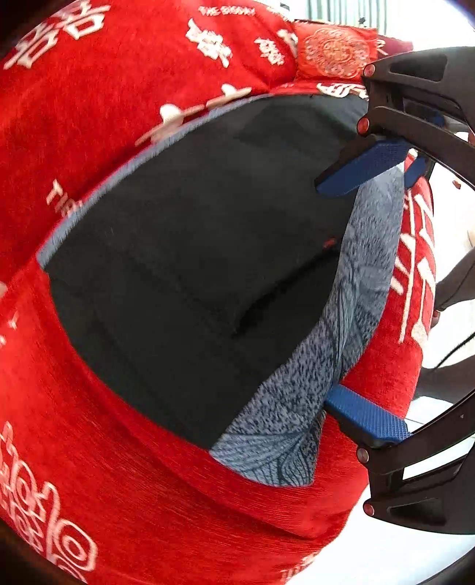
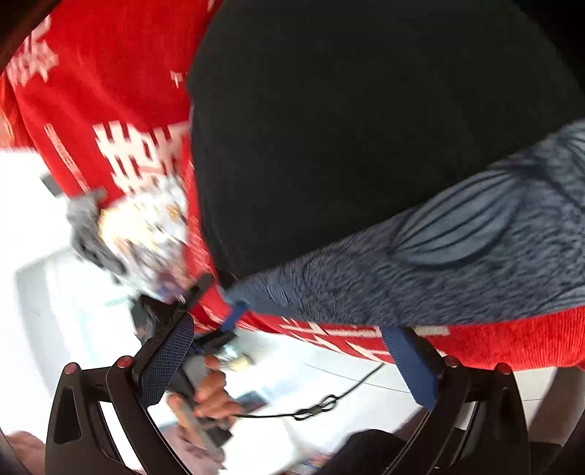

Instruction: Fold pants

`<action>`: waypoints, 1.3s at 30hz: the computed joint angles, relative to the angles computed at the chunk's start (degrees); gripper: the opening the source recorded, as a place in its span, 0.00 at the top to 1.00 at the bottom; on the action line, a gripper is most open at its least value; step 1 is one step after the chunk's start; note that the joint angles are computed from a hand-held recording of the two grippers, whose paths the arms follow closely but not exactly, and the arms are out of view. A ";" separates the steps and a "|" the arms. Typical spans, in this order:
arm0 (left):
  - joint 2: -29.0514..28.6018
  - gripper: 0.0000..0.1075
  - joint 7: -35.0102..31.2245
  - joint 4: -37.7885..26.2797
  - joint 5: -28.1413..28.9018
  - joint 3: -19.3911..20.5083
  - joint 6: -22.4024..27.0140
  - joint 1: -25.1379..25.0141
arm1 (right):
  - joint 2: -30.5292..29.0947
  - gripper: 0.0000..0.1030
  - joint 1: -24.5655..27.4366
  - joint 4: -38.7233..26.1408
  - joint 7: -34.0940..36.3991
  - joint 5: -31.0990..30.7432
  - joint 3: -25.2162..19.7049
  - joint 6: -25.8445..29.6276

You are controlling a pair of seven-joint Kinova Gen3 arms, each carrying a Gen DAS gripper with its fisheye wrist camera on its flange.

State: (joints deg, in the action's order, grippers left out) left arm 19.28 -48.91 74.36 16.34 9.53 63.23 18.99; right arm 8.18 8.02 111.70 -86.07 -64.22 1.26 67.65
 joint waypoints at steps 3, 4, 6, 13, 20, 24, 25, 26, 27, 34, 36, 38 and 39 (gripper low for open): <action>0.85 0.07 -0.87 -2.30 -1.29 0.13 1.84 0.47 | 0.03 0.00 0.14 3.16 3.61 -5.00 0.75 -1.01; 1.21 0.07 -1.18 -3.19 -1.52 0.18 2.94 0.52 | 0.64 0.00 -1.92 3.09 5.07 -5.74 1.63 -0.65; 1.04 0.07 -1.99 -3.40 -0.90 0.18 3.94 -0.11 | 1.97 0.00 -4.36 4.11 8.38 -9.38 1.56 -1.73; -2.34 0.07 -4.34 1.28 2.35 -0.54 3.98 -3.41 | 7.37 0.00 -5.58 4.16 18.72 -24.56 -8.41 -9.82; -4.52 0.07 -8.49 7.91 14.38 1.37 -7.57 -6.11 | 7.53 0.00 -7.40 -1.32 22.30 -29.77 -6.29 -6.57; -2.96 0.07 -5.83 7.05 14.66 1.53 -13.43 -4.60 | 8.36 0.00 -6.88 -3.32 22.46 -30.77 -6.46 -3.88; -2.81 0.07 -4.93 6.93 15.25 0.74 -14.72 -4.17 | 8.36 0.00 -6.81 -3.70 22.25 -30.09 -6.45 -3.55; -2.34 0.07 -3.96 5.87 14.91 0.46 -15.08 -3.98 | 8.30 0.00 -6.82 -4.00 21.94 -29.14 -6.44 -3.42; -1.69 0.07 -3.20 4.27 13.63 0.00 -14.50 -3.43 | 8.36 0.00 -6.83 -4.18 21.64 -28.20 -6.44 -3.24; 7.68 0.65 -0.50 -12.37 -0.03 1.28 0.45 -0.33 | 2.63 0.00 -4.86 4.00 15.38 -19.34 -1.83 -6.77; 8.30 0.79 -1.89 -13.41 1.45 1.72 2.74 -1.78 | 0.43 0.05 -2.93 7.92 14.76 -18.63 -0.46 -7.86; 8.48 0.80 -4.16 -14.04 4.13 1.42 3.51 -2.93 | -2.39 0.09 0.20 11.65 14.11 -19.78 0.28 -8.26; 9.06 0.80 -4.83 -15.63 4.19 1.63 4.78 -3.14 | -4.10 0.16 0.63 12.46 12.88 -18.97 1.30 -9.11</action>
State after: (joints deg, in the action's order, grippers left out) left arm 28.34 -53.74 58.73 20.53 11.16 68.01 15.85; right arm 4.07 8.65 124.17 -73.19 -83.18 2.56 58.54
